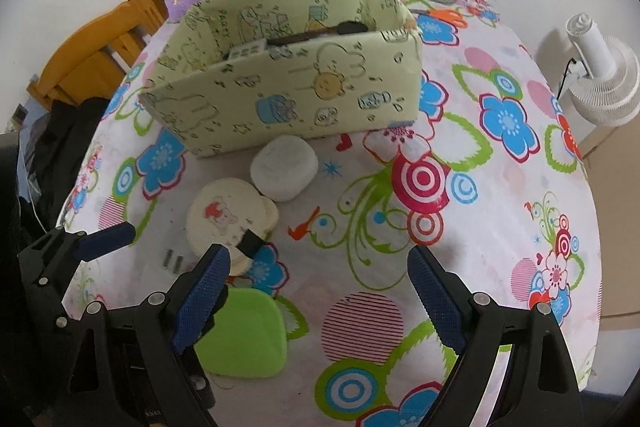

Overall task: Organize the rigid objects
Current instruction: 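Lower the left tool onto the bunny-printed round case while the right tool approaches the white round case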

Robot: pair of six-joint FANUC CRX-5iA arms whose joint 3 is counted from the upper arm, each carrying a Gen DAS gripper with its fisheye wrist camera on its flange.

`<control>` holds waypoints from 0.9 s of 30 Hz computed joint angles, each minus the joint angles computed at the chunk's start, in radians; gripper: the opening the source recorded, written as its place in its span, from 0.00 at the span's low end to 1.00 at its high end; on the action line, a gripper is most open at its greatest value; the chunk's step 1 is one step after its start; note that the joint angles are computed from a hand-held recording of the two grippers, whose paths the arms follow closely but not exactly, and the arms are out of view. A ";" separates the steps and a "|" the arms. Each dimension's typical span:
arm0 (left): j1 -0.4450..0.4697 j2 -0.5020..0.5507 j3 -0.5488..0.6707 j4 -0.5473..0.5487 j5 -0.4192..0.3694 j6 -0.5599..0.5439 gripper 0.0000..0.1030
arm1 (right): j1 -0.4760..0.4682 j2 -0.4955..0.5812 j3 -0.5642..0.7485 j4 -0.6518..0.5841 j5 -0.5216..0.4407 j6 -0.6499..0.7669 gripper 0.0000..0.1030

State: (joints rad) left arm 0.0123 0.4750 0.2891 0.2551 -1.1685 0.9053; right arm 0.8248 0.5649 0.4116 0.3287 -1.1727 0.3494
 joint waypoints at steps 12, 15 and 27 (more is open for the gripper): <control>-0.031 0.042 0.023 -0.040 0.027 0.010 0.96 | -0.023 0.011 -0.023 -0.034 0.030 0.011 0.89; -0.040 0.047 0.027 -0.053 0.036 0.013 0.96 | -0.030 0.016 -0.021 -0.043 0.032 0.014 0.90; -0.074 0.046 0.017 -0.065 0.085 0.015 0.94 | -0.043 0.022 -0.021 -0.056 0.032 0.036 0.90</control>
State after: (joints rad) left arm -0.0612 0.5205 0.3059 0.1901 -1.0838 0.9208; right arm 0.7818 0.5873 0.3909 0.2725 -1.1408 0.3854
